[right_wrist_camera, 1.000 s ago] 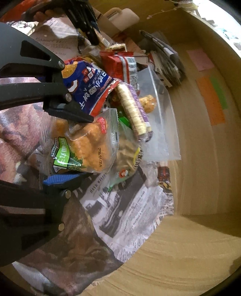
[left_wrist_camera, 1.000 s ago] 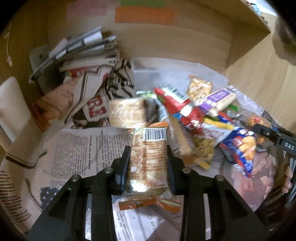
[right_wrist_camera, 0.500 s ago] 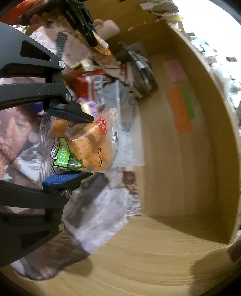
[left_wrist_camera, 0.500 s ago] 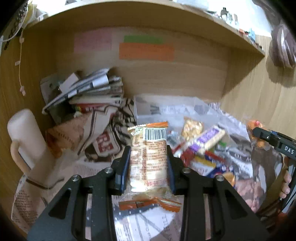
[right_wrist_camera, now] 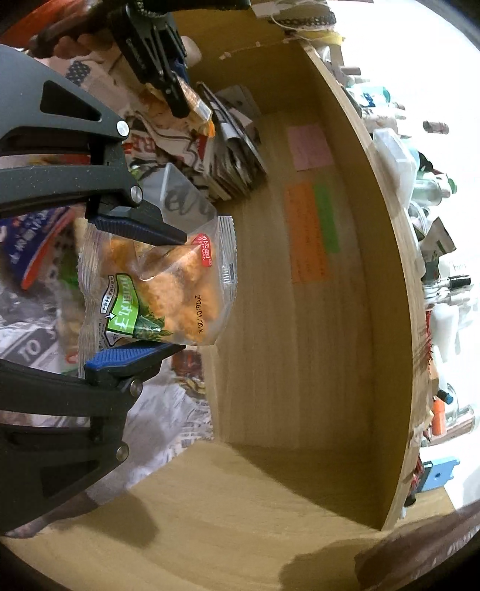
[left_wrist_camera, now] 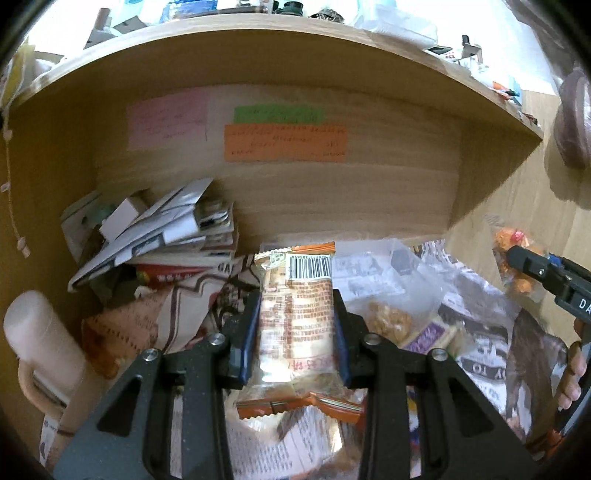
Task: Organize snacks
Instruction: 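Carry the cracker pack and pastry bag into the clear box and release both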
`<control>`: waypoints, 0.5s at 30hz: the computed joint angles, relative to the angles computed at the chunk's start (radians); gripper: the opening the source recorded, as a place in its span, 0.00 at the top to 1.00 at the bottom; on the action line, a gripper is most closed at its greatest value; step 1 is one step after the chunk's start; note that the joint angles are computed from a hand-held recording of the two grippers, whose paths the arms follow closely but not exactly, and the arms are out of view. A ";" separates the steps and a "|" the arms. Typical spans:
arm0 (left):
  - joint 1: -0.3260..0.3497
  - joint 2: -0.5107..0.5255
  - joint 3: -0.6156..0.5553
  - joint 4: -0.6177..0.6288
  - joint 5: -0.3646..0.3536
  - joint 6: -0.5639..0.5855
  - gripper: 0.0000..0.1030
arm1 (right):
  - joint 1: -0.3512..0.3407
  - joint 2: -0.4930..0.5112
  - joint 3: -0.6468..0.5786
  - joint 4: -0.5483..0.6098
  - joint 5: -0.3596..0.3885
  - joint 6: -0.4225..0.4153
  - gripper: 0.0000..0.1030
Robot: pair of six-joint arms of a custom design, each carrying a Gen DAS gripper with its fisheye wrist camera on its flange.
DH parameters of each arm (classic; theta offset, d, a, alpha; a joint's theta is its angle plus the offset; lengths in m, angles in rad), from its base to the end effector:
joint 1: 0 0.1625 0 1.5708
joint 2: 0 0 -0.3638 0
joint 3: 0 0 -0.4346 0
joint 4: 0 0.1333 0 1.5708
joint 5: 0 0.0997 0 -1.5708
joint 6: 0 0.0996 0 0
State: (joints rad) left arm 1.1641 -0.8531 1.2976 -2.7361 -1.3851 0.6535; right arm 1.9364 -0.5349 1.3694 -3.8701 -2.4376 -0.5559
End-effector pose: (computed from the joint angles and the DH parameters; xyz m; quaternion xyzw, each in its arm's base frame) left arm -0.1657 -0.7682 0.2419 0.4429 0.8204 -0.3378 0.1293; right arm 0.2965 -0.6141 0.1182 0.0485 -0.7293 0.5744 0.3685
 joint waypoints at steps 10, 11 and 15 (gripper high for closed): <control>-0.017 0.158 -0.209 0.095 0.041 -0.033 0.67 | -0.052 0.010 -0.093 0.133 0.015 0.068 0.55; -0.017 0.176 -0.233 0.107 0.046 -0.035 0.67 | -0.058 0.009 -0.097 0.152 0.018 0.080 0.55; -0.018 0.251 -0.341 0.177 0.068 -0.047 0.67 | -0.077 0.015 -0.134 0.219 0.004 0.097 0.55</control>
